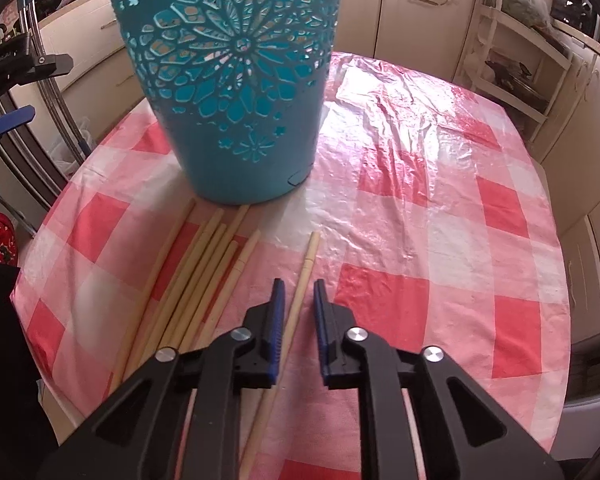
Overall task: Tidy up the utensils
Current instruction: 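Close the right tool on a chopstick from the bundle, then lift the chopstick over the teal basket and open the right tool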
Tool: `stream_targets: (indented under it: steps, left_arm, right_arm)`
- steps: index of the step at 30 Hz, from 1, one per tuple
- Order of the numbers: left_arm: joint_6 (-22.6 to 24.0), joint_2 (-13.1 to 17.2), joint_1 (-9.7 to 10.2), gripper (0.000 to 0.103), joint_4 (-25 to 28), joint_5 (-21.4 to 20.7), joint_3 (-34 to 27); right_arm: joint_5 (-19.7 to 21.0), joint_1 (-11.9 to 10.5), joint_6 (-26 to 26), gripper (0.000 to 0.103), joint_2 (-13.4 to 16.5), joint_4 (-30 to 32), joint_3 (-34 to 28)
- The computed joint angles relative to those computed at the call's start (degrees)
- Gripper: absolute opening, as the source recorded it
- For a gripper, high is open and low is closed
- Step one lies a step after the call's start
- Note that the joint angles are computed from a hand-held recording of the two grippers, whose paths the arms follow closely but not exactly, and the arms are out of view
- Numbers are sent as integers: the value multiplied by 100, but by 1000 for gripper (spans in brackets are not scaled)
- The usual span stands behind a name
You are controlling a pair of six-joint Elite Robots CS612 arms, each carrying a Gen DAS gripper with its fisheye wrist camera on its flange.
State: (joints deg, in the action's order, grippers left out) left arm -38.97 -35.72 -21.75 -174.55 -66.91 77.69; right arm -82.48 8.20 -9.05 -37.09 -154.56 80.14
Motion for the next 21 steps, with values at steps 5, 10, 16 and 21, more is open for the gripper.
stream_targets:
  steps: [5, 10, 16, 21]
  left_arm:
    - [99, 9, -20, 83, 60, -37, -2]
    - [123, 28, -18, 83, 265, -102, -57]
    - [40, 62, 0, 83, 474, -219, -127]
    - [67, 79, -16, 83, 541, -191, -148]
  right_arm:
    - [151, -52, 62, 8, -21, 90, 23]
    - [306, -117, 224, 6, -69, 138, 90]
    - [888, -298, 606, 6, -252, -65, 407]
    - [1516, -494, 1033, 6, -445, -509, 601]
